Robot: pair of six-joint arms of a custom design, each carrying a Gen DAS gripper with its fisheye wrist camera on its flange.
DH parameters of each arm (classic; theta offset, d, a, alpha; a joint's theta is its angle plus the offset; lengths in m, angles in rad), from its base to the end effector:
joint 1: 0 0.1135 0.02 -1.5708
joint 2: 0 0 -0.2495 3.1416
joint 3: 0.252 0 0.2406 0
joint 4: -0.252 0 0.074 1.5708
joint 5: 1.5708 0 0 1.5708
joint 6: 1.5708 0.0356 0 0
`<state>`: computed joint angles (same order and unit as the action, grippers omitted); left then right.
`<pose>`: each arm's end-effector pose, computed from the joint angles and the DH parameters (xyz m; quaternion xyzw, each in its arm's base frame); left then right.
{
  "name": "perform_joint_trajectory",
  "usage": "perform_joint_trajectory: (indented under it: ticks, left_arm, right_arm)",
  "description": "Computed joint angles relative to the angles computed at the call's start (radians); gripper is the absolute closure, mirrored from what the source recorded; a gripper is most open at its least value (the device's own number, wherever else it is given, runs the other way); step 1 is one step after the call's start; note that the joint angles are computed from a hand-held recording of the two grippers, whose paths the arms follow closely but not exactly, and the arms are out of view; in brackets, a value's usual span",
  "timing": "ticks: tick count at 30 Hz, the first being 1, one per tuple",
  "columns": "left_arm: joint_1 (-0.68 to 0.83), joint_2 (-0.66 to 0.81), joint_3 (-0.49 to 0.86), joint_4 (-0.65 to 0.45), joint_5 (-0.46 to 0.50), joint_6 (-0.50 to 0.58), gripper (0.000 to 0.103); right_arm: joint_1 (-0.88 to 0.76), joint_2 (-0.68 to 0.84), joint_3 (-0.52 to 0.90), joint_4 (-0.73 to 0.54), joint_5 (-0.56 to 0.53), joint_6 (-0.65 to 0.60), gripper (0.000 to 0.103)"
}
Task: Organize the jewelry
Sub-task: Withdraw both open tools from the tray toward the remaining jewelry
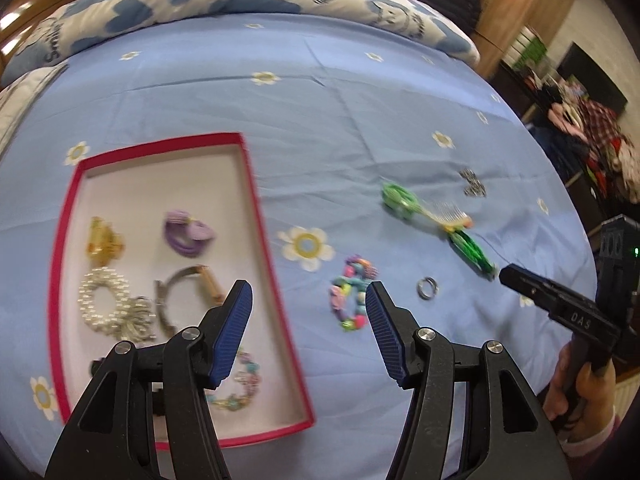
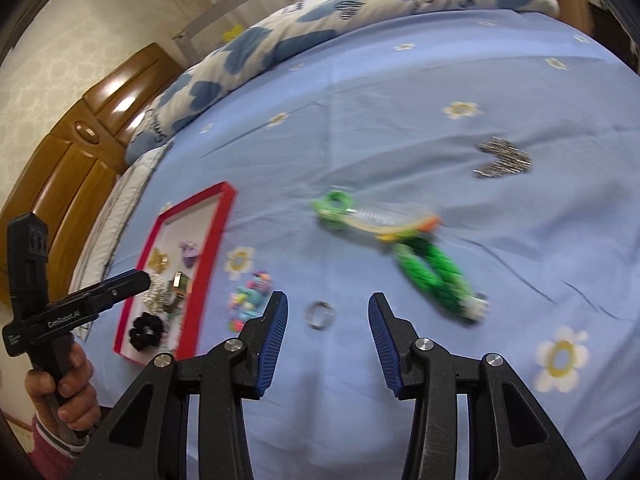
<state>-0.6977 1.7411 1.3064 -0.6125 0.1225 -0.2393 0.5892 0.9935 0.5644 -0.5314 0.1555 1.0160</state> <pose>0.2681 -0.2305 0.2210 0.2345 0.9353 -0.1694 0.2038 0.1554 0.0972 0.1907 0.2242 0.9244 0.1639 0.2614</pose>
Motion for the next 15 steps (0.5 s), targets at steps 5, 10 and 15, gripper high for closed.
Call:
perform_joint_trajectory:
  ticks: [5,10,15]
  left_arm:
    - [-0.063,0.063,0.043,-0.015,-0.019,0.014,0.044]
    - [-0.098,0.126,0.089,-0.030,-0.042,0.025,0.043]
    - [-0.108,0.192,0.137,-0.041,-0.065,0.042,0.042]
  right_arm:
    - [-0.058,-0.088,-0.062,-0.062,-0.009,-0.024,0.055]
    - [-0.110,-0.103,-0.084,-0.069,-0.031,-0.080,0.054]
    - [-0.149,-0.077,-0.097,-0.036,-0.052,-0.133,0.051]
